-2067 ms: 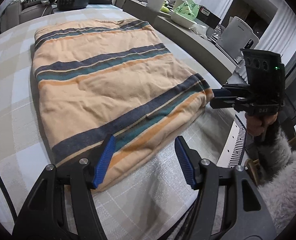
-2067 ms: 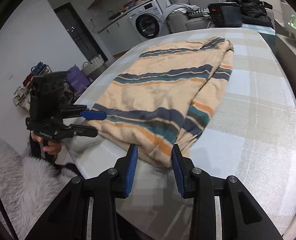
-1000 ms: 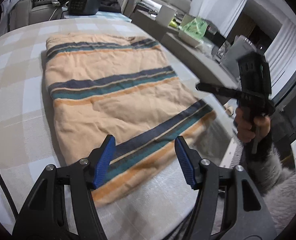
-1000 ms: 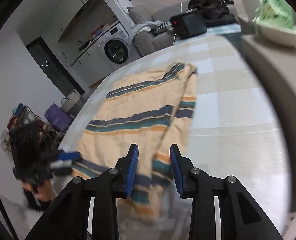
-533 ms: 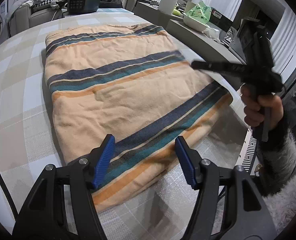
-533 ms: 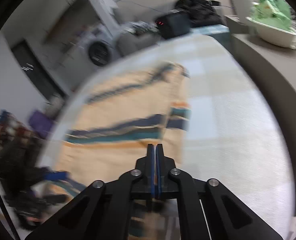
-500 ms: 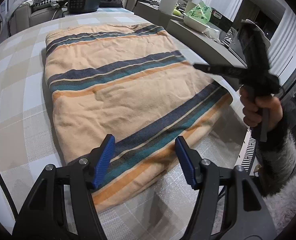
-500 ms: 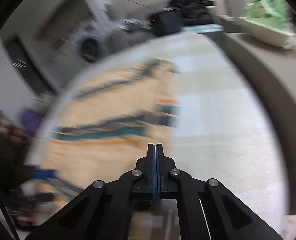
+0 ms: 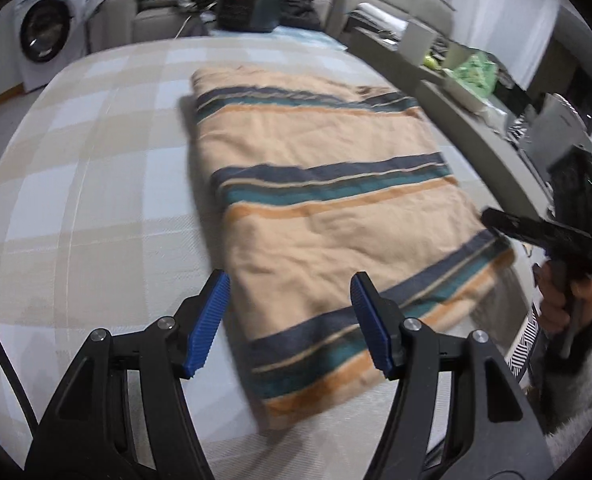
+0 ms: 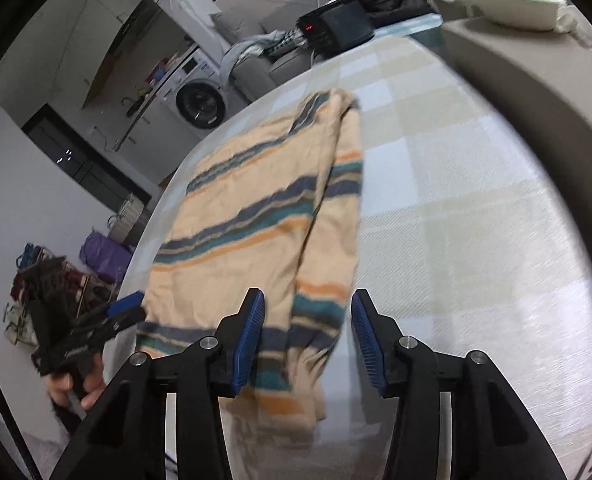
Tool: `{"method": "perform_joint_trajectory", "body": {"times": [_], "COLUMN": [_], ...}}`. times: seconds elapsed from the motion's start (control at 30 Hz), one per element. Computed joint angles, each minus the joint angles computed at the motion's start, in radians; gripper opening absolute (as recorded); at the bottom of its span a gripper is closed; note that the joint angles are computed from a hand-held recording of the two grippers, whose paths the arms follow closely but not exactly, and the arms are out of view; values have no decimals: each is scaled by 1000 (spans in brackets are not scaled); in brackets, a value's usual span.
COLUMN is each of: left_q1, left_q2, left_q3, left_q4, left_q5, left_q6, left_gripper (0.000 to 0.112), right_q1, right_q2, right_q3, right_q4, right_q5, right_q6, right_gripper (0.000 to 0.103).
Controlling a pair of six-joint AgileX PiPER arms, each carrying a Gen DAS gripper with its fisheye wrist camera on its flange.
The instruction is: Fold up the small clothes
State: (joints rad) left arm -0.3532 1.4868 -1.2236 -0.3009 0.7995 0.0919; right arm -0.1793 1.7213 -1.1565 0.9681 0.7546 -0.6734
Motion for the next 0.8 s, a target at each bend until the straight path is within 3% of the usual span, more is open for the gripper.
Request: {"method": "perform_joint_trajectory", "body": {"times": [0.07, 0.27, 0.33, 0.4, 0.57, 0.8], "left_q1": [15, 81, 97, 111, 137, 169], "left_q2": [15, 55, 87, 114, 206, 291], "left_q3": [10, 37, 11, -12, -131, -244], "left_q4": [-21, -206, -242, -268, -228, -163], "left_q5": [-8, -65, -55, -56, -29, -17], "left_q6": [6, 131, 149, 158, 96, 8], "left_gripper": [60, 56, 40, 37, 37, 37], "right_q1": [36, 127, 149, 158, 165, 212], "right_q2": [-13, -10, 12, 33, 110, 191], "right_q3": [25, 20, -4, -24, -122, -273], "right_q4": [-18, -99, -107, -105, -116, -297], "right_q5": [-46, -139, -154, -166, -147, -147], "right_q6": [3, 60, 90, 103, 154, 385], "right_gripper": [45, 20, 20, 20, 20, 21]}}
